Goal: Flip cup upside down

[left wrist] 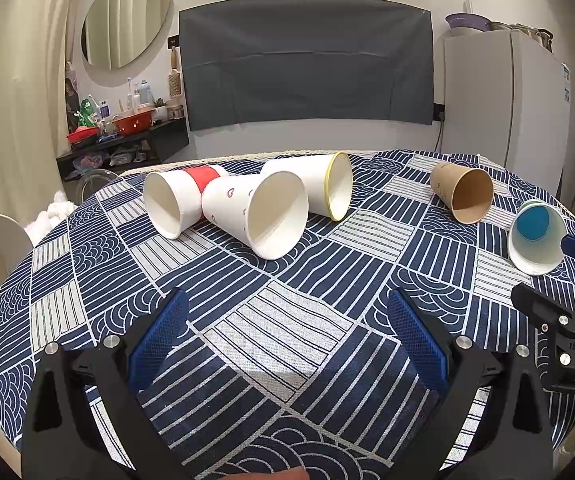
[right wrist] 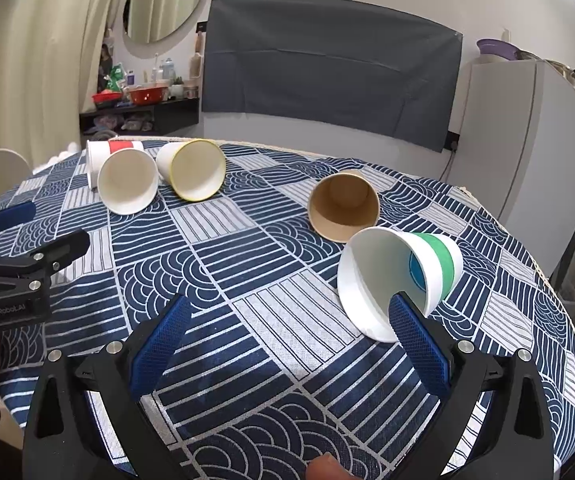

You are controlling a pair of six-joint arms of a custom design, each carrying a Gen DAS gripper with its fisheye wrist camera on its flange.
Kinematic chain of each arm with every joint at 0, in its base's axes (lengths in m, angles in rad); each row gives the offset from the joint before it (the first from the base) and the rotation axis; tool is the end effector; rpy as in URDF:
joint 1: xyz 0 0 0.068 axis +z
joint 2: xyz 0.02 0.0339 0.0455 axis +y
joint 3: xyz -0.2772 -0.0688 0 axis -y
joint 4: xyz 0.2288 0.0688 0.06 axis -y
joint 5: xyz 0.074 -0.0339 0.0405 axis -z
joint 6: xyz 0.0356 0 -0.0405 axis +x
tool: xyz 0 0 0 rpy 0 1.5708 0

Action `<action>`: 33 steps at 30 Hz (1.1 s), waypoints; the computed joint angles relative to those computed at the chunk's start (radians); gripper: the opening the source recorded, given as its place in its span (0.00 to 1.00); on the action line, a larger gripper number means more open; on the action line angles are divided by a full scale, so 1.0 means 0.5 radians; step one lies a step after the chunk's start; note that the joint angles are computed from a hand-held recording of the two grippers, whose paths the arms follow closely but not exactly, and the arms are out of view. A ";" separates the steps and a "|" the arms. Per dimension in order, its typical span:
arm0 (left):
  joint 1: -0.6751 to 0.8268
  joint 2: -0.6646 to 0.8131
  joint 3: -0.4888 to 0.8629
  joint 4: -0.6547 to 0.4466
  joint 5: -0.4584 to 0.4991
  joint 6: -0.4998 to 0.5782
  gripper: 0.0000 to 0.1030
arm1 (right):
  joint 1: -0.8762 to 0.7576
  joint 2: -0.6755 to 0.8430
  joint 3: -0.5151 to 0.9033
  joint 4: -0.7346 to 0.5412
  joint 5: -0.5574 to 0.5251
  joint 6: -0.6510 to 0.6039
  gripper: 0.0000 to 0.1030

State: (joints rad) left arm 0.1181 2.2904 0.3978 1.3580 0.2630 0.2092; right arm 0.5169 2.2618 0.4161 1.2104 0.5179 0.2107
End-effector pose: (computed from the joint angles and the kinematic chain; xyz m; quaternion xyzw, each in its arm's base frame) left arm 0.2796 0.0239 0.0307 0.1041 0.8574 -0.0324 0.5030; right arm 0.2493 0.1214 0.0283 -0.0175 0.8703 -0.0585 0.4886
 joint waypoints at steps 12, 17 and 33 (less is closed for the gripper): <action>0.033 -0.247 -0.083 -0.019 0.098 0.165 0.94 | -0.035 -0.325 0.091 -0.394 -0.199 -0.132 0.92; 0.050 -0.372 -0.058 -0.039 0.120 0.233 0.94 | -0.072 -0.541 0.269 -0.780 -0.282 -0.270 0.92; 0.153 -0.642 0.713 -1.256 0.218 0.328 0.94 | -0.238 -0.324 1.633 -2.288 -0.669 -0.694 0.92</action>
